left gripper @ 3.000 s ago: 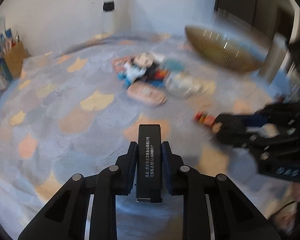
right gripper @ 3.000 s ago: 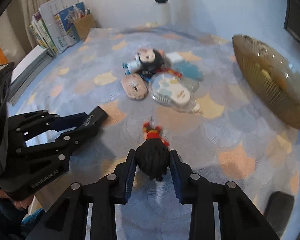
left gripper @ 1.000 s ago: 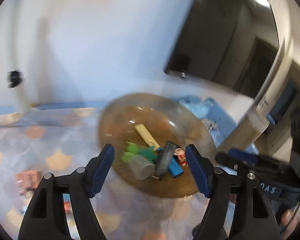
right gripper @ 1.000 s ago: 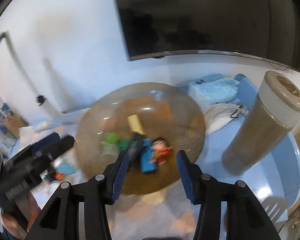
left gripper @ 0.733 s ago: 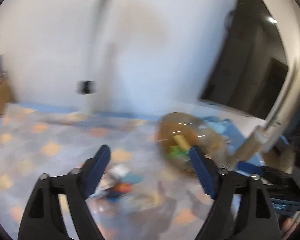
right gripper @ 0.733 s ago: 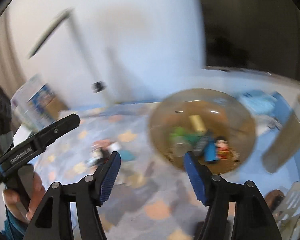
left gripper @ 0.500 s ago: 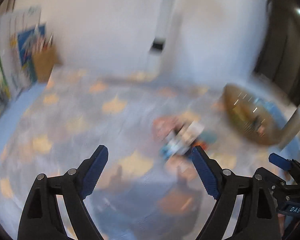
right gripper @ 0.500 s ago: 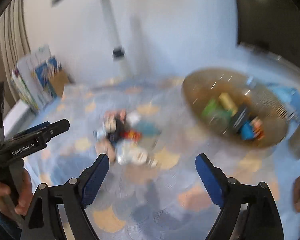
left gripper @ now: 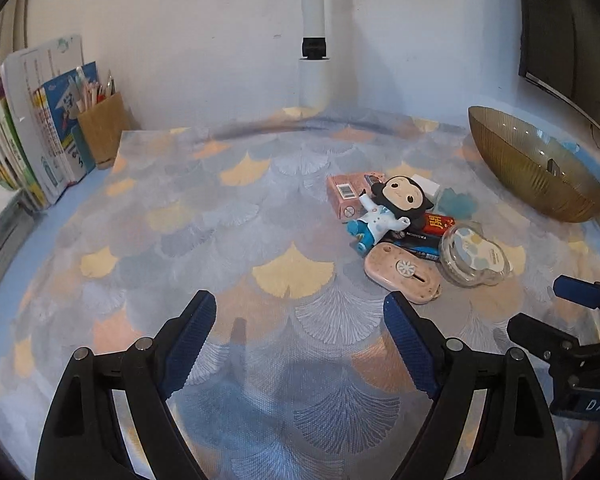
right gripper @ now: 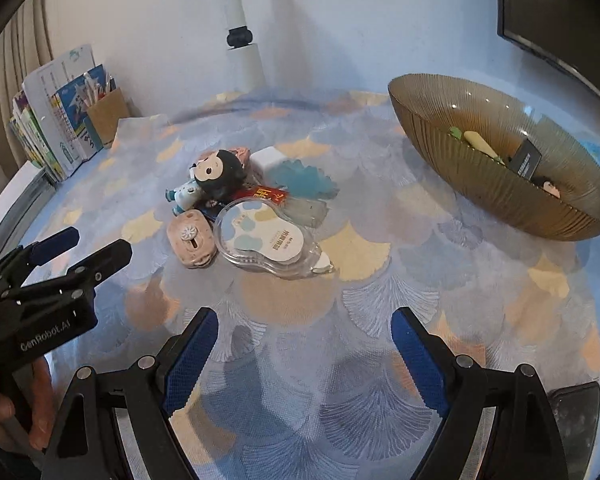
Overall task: Organize rigid objects
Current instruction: 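Grasp the pink eraser with the left tool while the right tool grasps the clear tape dispenser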
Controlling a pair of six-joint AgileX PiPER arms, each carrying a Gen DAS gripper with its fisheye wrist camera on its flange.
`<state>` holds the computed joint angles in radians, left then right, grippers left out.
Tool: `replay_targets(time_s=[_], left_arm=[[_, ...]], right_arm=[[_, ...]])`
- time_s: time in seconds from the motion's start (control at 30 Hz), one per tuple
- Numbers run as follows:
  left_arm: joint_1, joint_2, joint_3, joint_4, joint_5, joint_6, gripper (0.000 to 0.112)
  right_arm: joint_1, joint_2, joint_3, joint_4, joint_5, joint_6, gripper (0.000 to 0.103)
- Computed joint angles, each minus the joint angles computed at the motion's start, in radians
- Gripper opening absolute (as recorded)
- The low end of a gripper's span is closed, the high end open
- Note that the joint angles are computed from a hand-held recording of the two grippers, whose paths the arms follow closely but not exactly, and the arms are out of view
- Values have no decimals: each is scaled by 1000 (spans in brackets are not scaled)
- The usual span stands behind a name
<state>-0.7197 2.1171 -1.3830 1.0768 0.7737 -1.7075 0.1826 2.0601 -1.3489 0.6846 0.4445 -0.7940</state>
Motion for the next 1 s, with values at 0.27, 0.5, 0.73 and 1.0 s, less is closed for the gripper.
replay_targets(time_s=[0.27, 0.5, 0.73, 1.0], left_arm=[[58, -6, -26, -151, -116, 141, 86], [104, 19, -62, -310, -210, 291, 85], [139, 2, -27, -349, -257, 274, 85], [135, 23, -71, -401, -264, 330, 85]], right_arm=[[-48, 83, -250, -15, 348, 208, 87], [52, 147, -371, -337, 277, 196, 85], [56, 223, -465, -274, 301, 97, 80], [51, 218, -424, -203, 307, 23, 36]])
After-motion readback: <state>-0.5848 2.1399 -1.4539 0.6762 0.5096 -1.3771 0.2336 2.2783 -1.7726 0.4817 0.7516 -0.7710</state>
